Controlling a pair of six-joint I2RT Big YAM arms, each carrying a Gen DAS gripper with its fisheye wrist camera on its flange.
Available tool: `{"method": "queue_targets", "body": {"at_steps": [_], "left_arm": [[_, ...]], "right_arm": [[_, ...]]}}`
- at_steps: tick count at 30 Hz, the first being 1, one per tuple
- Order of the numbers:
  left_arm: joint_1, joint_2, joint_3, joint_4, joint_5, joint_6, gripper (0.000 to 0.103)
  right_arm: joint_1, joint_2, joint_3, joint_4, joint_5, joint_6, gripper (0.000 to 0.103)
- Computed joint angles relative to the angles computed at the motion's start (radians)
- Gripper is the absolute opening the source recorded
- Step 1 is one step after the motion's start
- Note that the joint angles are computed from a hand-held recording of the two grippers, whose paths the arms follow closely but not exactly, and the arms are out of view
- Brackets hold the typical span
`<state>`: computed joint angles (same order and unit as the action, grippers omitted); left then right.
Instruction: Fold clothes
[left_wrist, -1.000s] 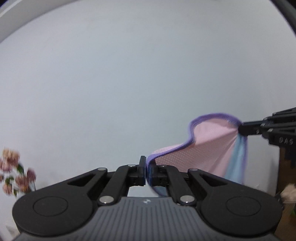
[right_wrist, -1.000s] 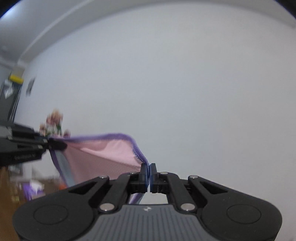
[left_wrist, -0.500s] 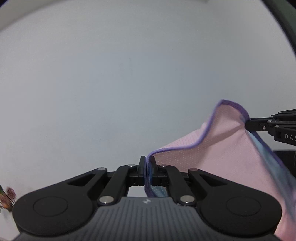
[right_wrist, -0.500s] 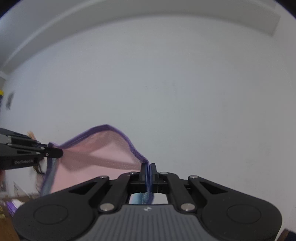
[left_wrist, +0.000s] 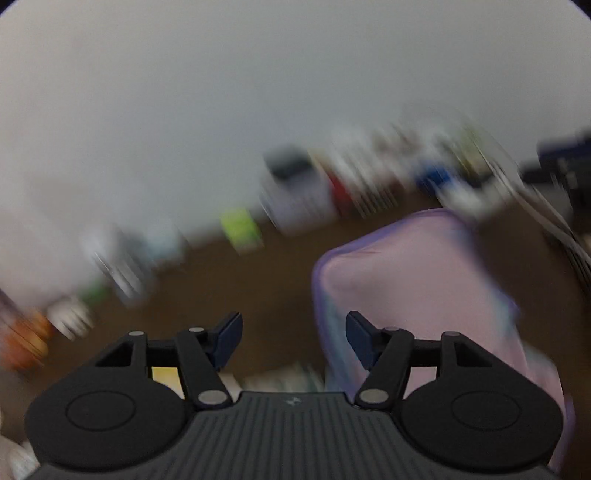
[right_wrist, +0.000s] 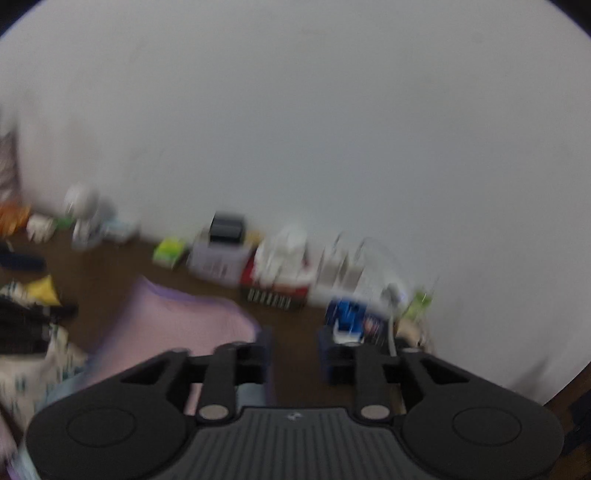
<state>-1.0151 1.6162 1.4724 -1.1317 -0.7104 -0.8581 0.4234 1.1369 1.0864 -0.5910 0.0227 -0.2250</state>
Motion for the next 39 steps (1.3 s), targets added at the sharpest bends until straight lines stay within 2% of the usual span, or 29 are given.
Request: {"method": "queue_targets", "body": {"at_steps": [1, 3, 4, 6, 10, 12, 13, 14, 15, 16, 18, 20, 21, 23, 25, 26, 27, 28, 29, 30, 31, 33, 36, 39], "left_arm": [[-0.029, -0.039, -0.052, 0.002, 0.022, -0.041, 0.064], [-0.099, -0.125, -0.169, 0.04, 0.064, -0.132, 0.073], [-0.138, -0.169, -0.222, 0.057, 0.082, -0.179, 0.077], [-0.23, -0.201, -0.277, 0.084, 0.1, -0.259, 0.077], [-0.346, -0.169, -0.307, 0.129, 0.094, -0.413, 0.074], [-0.368, -0.136, -0.295, 0.101, 0.085, -0.487, 0.056], [-0.375, -0.123, -0.29, 0.089, 0.081, -0.514, 0.049], [-0.378, -0.114, -0.289, 0.08, 0.077, -0.53, 0.029], [-0.378, -0.112, -0.293, 0.085, 0.075, -0.536, 0.011], [-0.374, -0.118, -0.302, 0.107, 0.075, -0.529, 0.006], [-0.366, -0.129, -0.322, 0.153, 0.075, -0.516, 0.002], [-0.345, -0.139, -0.346, 0.22, 0.072, -0.499, 0.003], [-0.331, -0.14, -0.355, 0.246, 0.069, -0.493, 0.004], [-0.315, -0.145, -0.351, 0.23, 0.054, -0.517, 0.008], [-0.321, -0.163, -0.344, 0.181, 0.007, -0.543, 0.019], [-0.327, -0.165, -0.332, 0.132, -0.027, -0.563, 0.036], [-0.333, -0.158, -0.313, 0.059, -0.059, -0.595, 0.043], [-0.334, -0.147, -0.297, -0.007, -0.075, -0.631, 0.043], [-0.332, -0.144, -0.29, -0.037, -0.066, -0.649, 0.043], [-0.326, -0.149, -0.296, -0.026, -0.031, -0.643, 0.041], [-0.325, -0.157, -0.305, 0.007, 0.003, -0.633, 0.041], [-0.353, -0.171, -0.324, 0.138, 0.028, -0.59, 0.043], [-0.416, -0.135, -0.296, 0.252, -0.024, -0.528, 0.051], [-0.451, -0.057, -0.231, 0.296, -0.044, -0.403, 0.051]], "right_arm": [[-0.001, -0.026, -0.035, -0.006, -0.02, -0.013, 0.054], [0.006, -0.108, -0.088, -0.075, -0.107, -0.032, 0.066], [-0.012, -0.167, -0.132, -0.125, -0.18, -0.074, 0.067], [0.002, -0.279, -0.22, -0.225, -0.26, -0.119, 0.067], [0.069, -0.403, -0.354, -0.279, -0.269, -0.049, 0.064], [0.103, -0.46, -0.41, -0.296, -0.267, -0.002, 0.06], [0.116, -0.467, -0.43, -0.268, -0.251, 0.017, 0.058], [0.13, -0.46, -0.442, -0.249, -0.24, 0.03, 0.056], [0.143, -0.453, -0.454, -0.23, -0.229, 0.043, 0.049], [0.156, -0.445, -0.466, -0.211, -0.219, 0.056, 0.031], [0.18, -0.427, -0.486, -0.172, -0.196, 0.08, 0.009], [0.193, -0.41, -0.496, -0.127, -0.161, 0.087, 0.008], [0.201, -0.396, -0.496, -0.106, -0.134, 0.091, 0.004], [0.224, -0.333, -0.482, -0.043, 0.003, 0.092, 0.004], [0.218, -0.273, -0.463, 0.009, 0.135, 0.105, 0.006], [0.203, -0.263, -0.448, -0.002, 0.147, 0.123, 0.006], [0.188, -0.29, -0.448, -0.016, 0.107, 0.129, 0.006], [0.173, -0.317, -0.447, -0.03, 0.066, 0.136, 0.011], [0.157, -0.342, -0.446, -0.044, 0.025, 0.143, 0.012], [0.145, -0.369, -0.445, -0.062, -0.02, 0.146, 0.016], [0.152, -0.4, -0.446, -0.089, -0.072, 0.137, 0.028], [0.177, -0.453, -0.45, -0.154, -0.148, 0.104, 0.04], [0.222, -0.562, -0.484, -0.208, -0.12, 0.08, 0.044], [0.165, -0.638, -0.509, -0.264, -0.133, 0.087, 0.046]]}}
